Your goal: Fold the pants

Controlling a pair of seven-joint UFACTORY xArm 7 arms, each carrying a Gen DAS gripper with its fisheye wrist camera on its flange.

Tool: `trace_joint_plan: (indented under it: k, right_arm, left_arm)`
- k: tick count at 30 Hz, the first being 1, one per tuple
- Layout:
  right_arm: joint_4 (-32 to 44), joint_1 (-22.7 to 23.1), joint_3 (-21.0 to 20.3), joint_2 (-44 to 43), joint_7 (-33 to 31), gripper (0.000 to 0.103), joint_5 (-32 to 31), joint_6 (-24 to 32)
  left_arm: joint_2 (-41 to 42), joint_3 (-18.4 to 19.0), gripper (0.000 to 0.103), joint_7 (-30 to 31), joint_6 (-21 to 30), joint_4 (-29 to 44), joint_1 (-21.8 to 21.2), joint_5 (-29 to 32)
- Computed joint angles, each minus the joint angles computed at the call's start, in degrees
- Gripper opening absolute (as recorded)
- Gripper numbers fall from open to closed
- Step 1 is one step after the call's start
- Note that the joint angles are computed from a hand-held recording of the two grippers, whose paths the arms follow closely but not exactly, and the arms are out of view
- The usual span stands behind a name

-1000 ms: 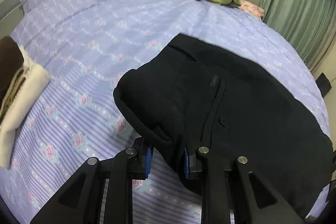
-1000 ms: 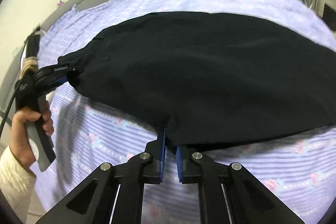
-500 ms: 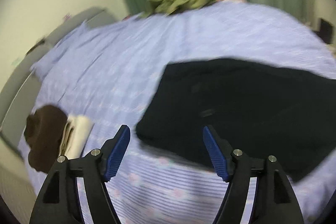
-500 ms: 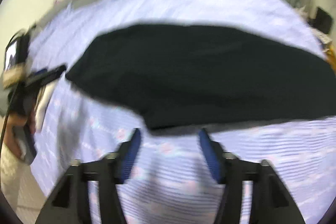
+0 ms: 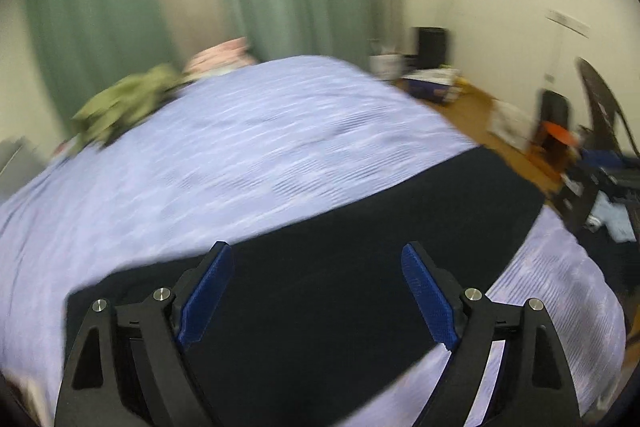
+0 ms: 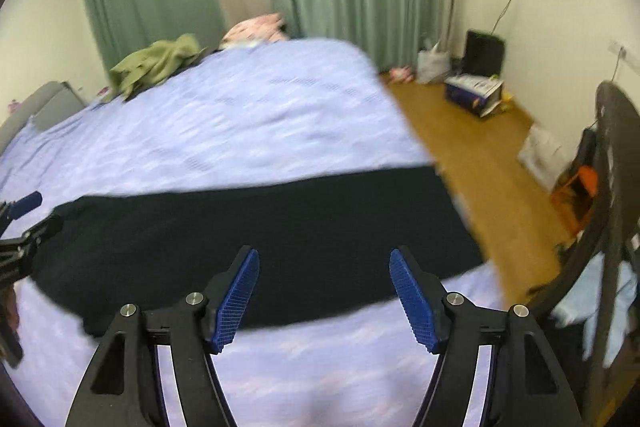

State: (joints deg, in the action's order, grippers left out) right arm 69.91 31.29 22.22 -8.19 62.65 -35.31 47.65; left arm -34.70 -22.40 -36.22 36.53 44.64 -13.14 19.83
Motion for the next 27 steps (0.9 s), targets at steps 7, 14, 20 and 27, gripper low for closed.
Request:
trace_joint_plan:
  k: [7,14,20,27]
  right_arm:
    - [-0.13,-6.98,-9.16,6.85,-12.85,0.069,3.16,-11.94]
    - [5.44,-9.89,-14.06,18.78,-23.08,0.069,9.30,-17.82]
    - [6.13,-11.06,-16.12,23.18,-27.79,0.068,18.20,-21.51]
    - [7.76,-12.18,-16.82,27.02,-33.49,0.059,23.89,-22.45]
  left_arm:
    - [32.52,2.17,0.085,8.96,-11.11,19.90,-1.21,3.81]
    - [53.22,4.45,0.068,27.82,-7.97,38.15,-4.98,-9.72]
    - [62.33,4.55,0.056,35.85,-2.29,48.83,-5.84,-19.20]
    - [66.83,7.29,0.048,42.31,3.85,54.90,-8.76,-24.54]
